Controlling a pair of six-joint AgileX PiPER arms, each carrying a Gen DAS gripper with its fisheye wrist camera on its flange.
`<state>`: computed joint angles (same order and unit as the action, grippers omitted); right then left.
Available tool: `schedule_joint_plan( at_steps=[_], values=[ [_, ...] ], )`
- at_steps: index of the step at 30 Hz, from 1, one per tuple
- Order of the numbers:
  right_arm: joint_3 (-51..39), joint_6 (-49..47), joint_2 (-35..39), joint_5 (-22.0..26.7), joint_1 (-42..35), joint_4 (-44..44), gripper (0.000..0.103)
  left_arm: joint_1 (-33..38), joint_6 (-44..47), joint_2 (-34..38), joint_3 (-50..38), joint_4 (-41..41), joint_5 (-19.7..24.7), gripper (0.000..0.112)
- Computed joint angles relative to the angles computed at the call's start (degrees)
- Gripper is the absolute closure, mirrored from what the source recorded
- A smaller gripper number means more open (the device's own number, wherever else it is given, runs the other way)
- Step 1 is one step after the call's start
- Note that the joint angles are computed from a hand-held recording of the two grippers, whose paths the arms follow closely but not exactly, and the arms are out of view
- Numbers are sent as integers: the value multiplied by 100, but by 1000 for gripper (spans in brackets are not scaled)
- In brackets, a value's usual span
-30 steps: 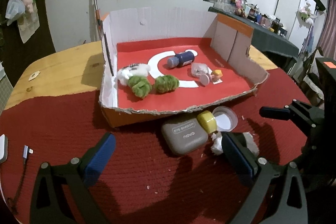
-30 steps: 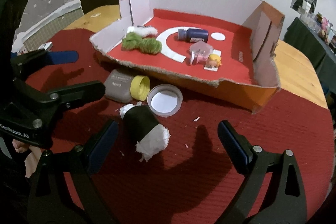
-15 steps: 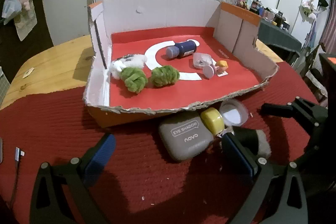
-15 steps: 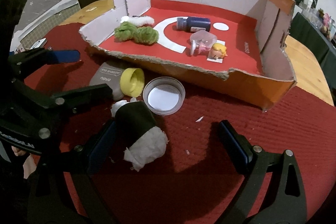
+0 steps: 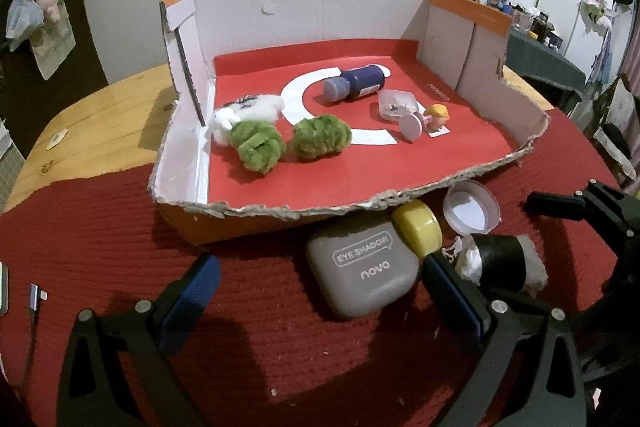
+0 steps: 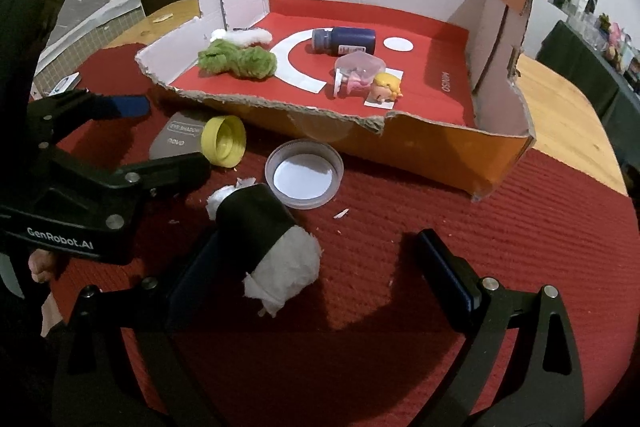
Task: Organize objects
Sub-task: 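Grasp the grey eye shadow case with the left tool while the right tool grasps the black paper-wrapped roll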
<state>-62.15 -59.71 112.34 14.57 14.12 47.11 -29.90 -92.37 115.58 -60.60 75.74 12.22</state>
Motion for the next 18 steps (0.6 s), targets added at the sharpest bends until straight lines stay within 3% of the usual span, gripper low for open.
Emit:
schedule_joint_plan(
  at_steps=[8,18],
  values=[
    [-63,-179,57,-8,76,204,7,110,-225,-152,233,123,-81,10],
    [7,-702,6,8,173,553,35,-11,684,113,-121,-565,-75,29]
  ],
)
